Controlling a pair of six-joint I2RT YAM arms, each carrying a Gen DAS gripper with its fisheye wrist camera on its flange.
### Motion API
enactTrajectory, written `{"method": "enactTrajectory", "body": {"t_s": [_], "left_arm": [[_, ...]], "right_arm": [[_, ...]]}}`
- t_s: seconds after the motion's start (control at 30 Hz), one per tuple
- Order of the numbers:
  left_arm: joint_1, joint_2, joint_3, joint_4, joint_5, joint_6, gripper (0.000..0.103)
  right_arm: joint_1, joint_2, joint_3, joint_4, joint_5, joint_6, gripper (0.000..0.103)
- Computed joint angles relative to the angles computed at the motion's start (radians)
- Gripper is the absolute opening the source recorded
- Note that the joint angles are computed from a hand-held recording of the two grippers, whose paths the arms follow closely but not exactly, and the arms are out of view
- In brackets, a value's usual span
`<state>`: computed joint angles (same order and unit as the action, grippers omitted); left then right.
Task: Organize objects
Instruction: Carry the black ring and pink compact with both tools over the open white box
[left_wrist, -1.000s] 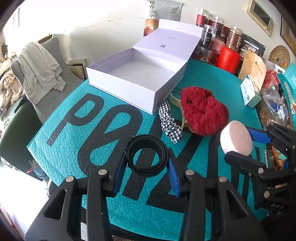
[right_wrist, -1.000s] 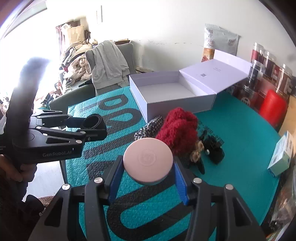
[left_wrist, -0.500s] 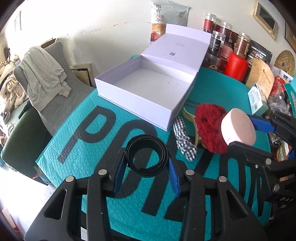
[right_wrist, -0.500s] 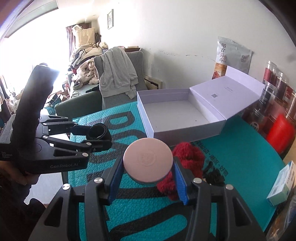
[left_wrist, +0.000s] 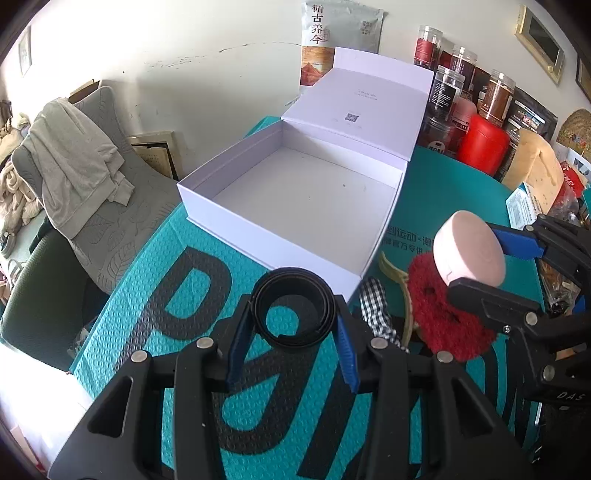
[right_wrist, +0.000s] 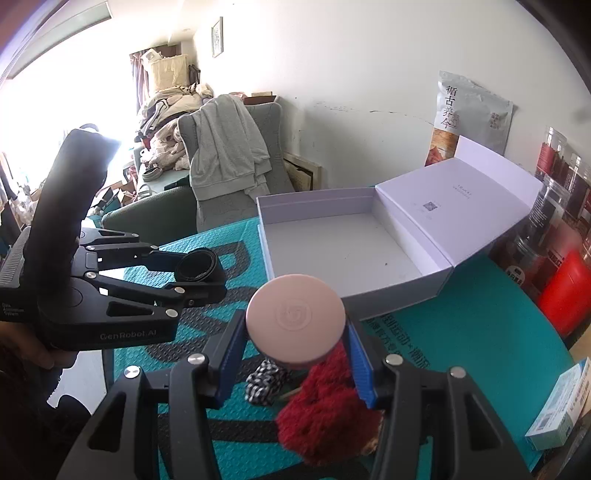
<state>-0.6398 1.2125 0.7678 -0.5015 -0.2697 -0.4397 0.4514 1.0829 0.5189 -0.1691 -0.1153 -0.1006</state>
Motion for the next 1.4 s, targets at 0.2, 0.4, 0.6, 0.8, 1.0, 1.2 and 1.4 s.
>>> {"method": "enactTrajectory", "body": {"t_s": [0.2, 0.4, 0.6, 0.8, 1.0, 1.2, 1.4], "left_arm": [[0.075, 0.115, 0.081, 0.051, 0.051, 0.079, 0.04], [0.123, 0.228, 0.169, 0.085, 0.092, 0.134, 0.04], [0.17, 0.334, 0.261, 0.106, 0.131, 0.185, 0.04], [0.206, 0.438, 0.37, 0.115, 0.117, 0.241, 0.04], [0.249, 0.548, 0.494, 0.11, 0.147, 0.29, 0.04], [0.272, 0.678, 0.644, 0.088, 0.157, 0.343, 0.04], [0.301, 0.817, 0.811, 0.039, 0.189, 0.367, 0.04]], "right_arm": [[-0.052, 0.107, 0.059, 0.045, -0.03, -0.033, 0.052], [-0.091, 0.203, 0.12, 0.075, -0.05, -0.059, 0.052], [-0.13, 0.299, 0.193, 0.096, -0.067, -0.082, 0.052], [-0.162, 0.396, 0.29, 0.098, -0.068, -0.119, 0.052], [-0.181, 0.499, 0.379, 0.102, -0.072, -0.149, 0.052], [-0.196, 0.609, 0.473, 0.101, -0.074, -0.158, 0.052], [-0.203, 0.713, 0.568, 0.093, -0.065, -0.164, 0.052]]}}
